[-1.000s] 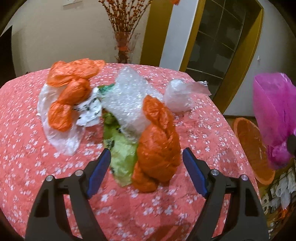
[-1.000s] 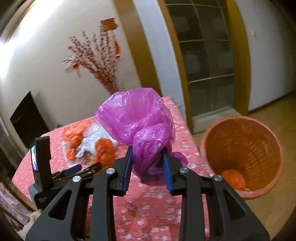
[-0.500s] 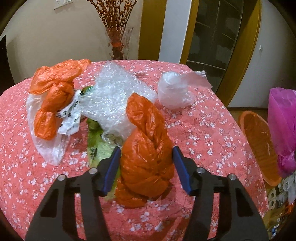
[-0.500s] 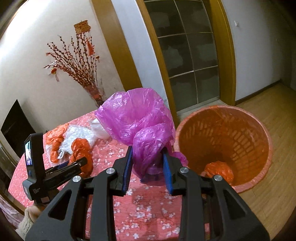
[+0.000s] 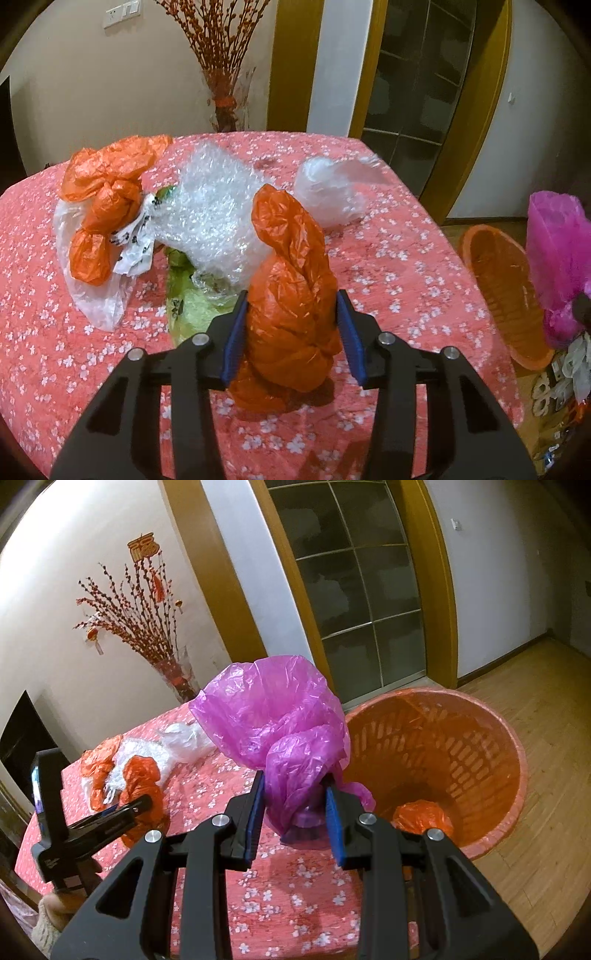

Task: Collect trash
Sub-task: 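Carry the purple and orange bags over the wastebasket with both tools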

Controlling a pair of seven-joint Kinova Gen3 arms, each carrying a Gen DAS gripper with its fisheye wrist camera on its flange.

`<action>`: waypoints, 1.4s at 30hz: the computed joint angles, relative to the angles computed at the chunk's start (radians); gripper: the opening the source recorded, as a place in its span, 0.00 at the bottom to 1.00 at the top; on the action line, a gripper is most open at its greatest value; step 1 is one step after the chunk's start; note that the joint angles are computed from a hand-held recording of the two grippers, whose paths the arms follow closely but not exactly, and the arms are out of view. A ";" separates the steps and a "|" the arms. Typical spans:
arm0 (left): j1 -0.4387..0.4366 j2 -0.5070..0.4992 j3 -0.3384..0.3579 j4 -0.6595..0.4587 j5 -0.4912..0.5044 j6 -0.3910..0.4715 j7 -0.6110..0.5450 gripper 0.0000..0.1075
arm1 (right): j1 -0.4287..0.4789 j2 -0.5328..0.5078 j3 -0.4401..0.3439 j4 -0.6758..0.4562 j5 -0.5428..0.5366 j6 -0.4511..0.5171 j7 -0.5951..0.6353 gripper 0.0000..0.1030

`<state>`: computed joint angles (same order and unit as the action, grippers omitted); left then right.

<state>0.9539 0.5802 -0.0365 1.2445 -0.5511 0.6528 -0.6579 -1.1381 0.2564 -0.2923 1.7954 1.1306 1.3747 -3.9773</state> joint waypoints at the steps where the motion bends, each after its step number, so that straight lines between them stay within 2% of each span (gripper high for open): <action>1: 0.004 -0.008 -0.001 0.007 -0.003 -0.007 0.004 0.42 | -0.002 -0.001 0.000 0.002 -0.002 0.007 -0.004 0.30; 10: 0.034 -0.043 0.022 0.022 -0.020 -0.058 -0.012 0.42 | -0.013 -0.003 -0.006 0.024 -0.034 0.073 -0.048 0.30; 17: 0.050 -0.022 0.051 -0.027 0.012 -0.082 -0.084 0.42 | -0.014 -0.012 -0.014 0.050 -0.067 0.121 -0.088 0.30; 29: 0.066 0.082 0.103 -0.220 0.159 -0.053 -0.301 0.42 | -0.006 -0.037 -0.036 0.102 -0.099 0.171 -0.176 0.30; 42: 0.092 0.237 0.122 -0.489 0.310 0.061 -0.492 0.42 | 0.019 -0.071 -0.058 0.168 -0.093 0.190 -0.259 0.30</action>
